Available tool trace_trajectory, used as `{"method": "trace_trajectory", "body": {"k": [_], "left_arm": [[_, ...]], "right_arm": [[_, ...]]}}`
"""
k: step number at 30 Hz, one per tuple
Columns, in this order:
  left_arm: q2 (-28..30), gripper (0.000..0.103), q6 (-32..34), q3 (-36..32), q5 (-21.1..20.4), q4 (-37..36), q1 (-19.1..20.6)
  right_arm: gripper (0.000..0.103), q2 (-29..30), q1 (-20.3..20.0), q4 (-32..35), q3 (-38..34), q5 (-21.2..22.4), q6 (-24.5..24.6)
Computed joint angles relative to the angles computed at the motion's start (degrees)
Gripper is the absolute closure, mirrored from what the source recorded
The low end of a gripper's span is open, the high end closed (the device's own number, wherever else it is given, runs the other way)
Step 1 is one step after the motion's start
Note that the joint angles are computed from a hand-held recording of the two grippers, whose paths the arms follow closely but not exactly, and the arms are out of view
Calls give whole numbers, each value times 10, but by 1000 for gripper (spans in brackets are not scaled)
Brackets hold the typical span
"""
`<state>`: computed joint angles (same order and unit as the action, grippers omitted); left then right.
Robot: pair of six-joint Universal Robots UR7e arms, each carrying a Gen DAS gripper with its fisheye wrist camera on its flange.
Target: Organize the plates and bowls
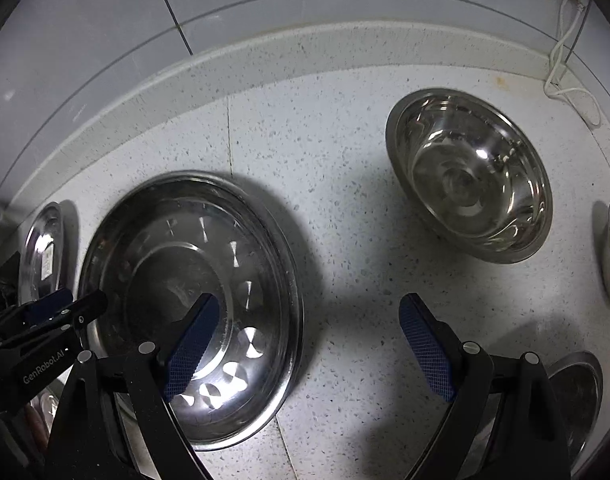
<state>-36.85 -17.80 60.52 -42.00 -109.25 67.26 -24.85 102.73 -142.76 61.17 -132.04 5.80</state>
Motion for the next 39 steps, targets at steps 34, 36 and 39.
{"method": "trace_trajectory", "body": {"k": [34, 36, 39], "left_arm": [[-307, 90, -68, 311, 59, -58, 5], [-325, 90, -80, 331, 61, -55, 10], [-343, 90, -89, 349, 58, -48, 24]], "right_arm": [[93, -18, 144, -29, 136, 52, -23], [93, -11, 152, -25, 142, 55, -23], [93, 2, 156, -12, 140, 56, -22]]}}
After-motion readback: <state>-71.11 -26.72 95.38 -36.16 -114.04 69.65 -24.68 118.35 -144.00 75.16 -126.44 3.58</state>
